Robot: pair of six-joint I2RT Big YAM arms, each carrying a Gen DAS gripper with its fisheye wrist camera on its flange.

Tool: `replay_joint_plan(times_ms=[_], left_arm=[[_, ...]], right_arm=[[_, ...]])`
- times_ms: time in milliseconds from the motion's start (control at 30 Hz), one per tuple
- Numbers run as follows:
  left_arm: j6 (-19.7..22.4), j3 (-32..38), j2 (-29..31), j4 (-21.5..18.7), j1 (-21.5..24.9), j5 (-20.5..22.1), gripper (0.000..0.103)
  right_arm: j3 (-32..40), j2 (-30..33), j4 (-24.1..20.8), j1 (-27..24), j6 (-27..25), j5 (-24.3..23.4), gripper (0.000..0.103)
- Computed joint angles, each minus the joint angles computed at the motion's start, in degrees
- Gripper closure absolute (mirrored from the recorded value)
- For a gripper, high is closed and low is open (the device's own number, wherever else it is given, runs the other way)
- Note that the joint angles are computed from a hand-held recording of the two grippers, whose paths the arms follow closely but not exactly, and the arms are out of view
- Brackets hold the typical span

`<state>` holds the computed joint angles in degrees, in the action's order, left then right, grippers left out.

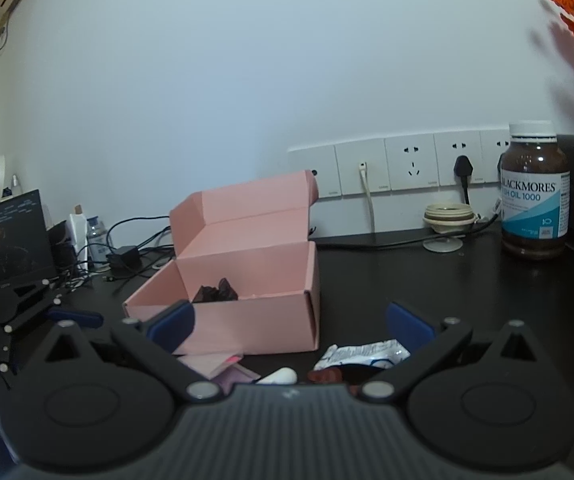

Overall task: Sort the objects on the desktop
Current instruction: 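Move the left tool toward the clear bag with green plush and card, then close the left gripper on the clear bag and lift it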

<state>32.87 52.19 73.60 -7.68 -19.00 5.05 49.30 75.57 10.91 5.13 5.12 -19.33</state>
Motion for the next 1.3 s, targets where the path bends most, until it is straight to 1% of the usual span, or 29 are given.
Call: replay_joint_plan(times_ms=[200,367,500,567,633,700,767,900,967,1000,1033,1133,1300], left_arm=[[1.32,0.3,0.7,1.08,-0.72,-0.47,0.002],[2.5,-1.14,0.61,4.62,-1.76,-2.66,0.004],[1.5,-0.31,0.97,3.15,-1.31,-1.69,0.009],[0.98,0.15,1.2,2.52,-1.14,-1.91,0.017],[1.15,0.18,1.27,2.57,-1.13,-1.96,0.019],[1.42,0.17,1.17,2.29,-1.12,-1.54,0.025],[1.65,0.14,1.03,1.78,-1.23,-1.21,0.038],[1.89,-0.03,0.82,1.08,-1.27,-0.21,0.055],[2.47,-0.21,0.73,1.01,-1.31,-0.26,0.07],[2.78,-0.32,0.69,1.02,-1.36,-0.34,0.071],[2.76,-0.31,0.61,0.76,-1.29,0.08,0.076],[1.88,0.06,0.64,-0.38,-1.06,0.52,0.077],[0.73,0.2,0.54,-0.49,-0.52,1.48,0.078]], right_arm=[[-0.21,-0.15,0.35,0.28,-0.7,0.35,0.001],[-0.3,-0.2,0.46,0.29,-0.64,0.35,0.001],[-0.4,-0.29,0.53,0.5,-1.22,0.52,0.001],[-0.44,-0.35,0.54,0.53,-1.41,0.51,0.001],[-0.47,-0.38,0.57,0.5,-1.4,0.49,0.001],[-0.41,-0.34,0.48,0.4,-1.2,0.37,0.001],[-0.35,-0.32,0.38,0.32,-0.98,0.27,0.001],[-0.3,-0.27,0.31,0.32,-0.97,0.22,0.001],[-0.36,-0.32,0.34,0.37,-1.13,0.24,0.001],[-0.39,-0.35,0.37,0.39,-1.19,0.26,0.001],[-0.42,-0.38,0.4,0.42,-1.25,0.29,0.001],[-0.48,-0.47,0.4,0.44,-1.27,0.34,0.001],[-0.55,-0.56,0.46,0.44,-1.21,0.35,0.001]])
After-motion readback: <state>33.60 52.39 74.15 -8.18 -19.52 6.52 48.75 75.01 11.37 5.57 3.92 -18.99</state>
